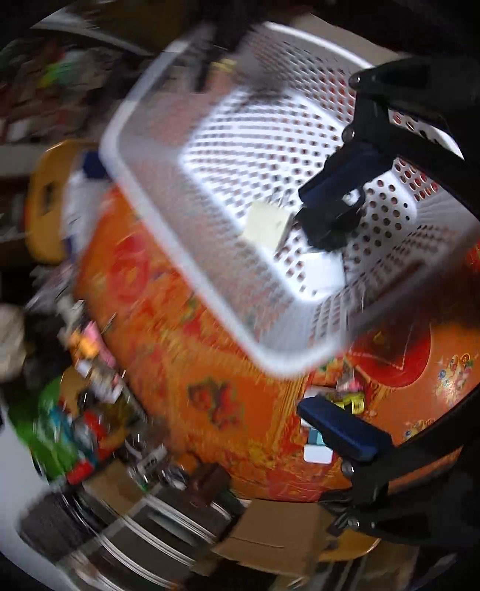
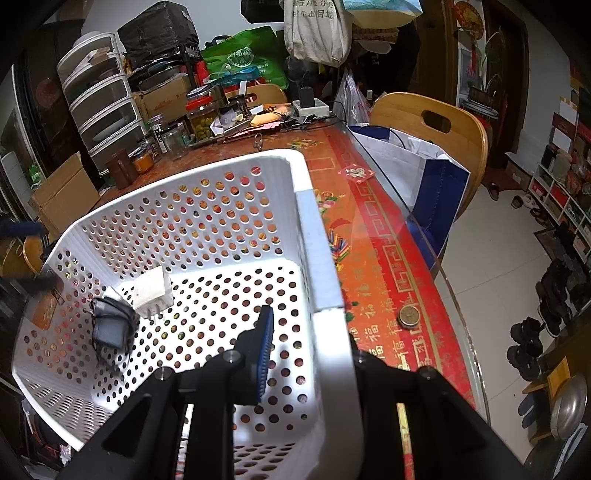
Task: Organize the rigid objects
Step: 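Carry the black adapter into the basket and open the left gripper, then grasp the white cube charger with the left gripper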
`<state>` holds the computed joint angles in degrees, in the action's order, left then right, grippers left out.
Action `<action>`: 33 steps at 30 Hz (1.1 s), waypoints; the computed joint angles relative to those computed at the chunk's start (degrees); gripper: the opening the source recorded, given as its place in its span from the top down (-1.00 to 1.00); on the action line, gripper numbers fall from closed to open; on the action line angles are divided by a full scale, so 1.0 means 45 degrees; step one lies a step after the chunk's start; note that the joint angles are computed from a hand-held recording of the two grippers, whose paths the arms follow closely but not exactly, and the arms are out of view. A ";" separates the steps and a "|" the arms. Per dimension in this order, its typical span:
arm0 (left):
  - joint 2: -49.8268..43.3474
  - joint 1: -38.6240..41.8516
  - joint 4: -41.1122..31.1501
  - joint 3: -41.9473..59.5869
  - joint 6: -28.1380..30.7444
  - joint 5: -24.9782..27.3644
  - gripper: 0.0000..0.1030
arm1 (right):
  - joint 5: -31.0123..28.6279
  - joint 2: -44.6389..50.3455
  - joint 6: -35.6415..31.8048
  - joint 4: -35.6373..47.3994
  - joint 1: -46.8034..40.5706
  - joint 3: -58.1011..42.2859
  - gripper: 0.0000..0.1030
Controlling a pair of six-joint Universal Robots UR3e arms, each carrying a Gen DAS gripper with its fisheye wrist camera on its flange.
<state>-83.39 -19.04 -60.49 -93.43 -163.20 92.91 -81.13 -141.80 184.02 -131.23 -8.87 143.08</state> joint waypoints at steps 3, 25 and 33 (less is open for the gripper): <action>0.0678 0.1948 -0.0505 0.0023 0.1023 -0.1188 -1.00 | -0.0012 -0.0040 0.0049 -0.0017 -0.0016 0.0042 0.55; -0.6534 0.9885 0.3902 0.1266 0.0037 -0.2639 -0.86 | 0.0018 0.0015 0.0069 0.0289 -0.0105 -0.0135 0.55; -0.7528 0.9894 0.4842 0.1506 -0.0412 -0.1751 -0.83 | -0.0095 0.0194 0.0148 0.0145 0.0034 -0.0148 0.55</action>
<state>-117.27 25.48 -38.70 -86.66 -165.06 85.03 -81.55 -140.93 184.69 -130.58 -8.72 142.42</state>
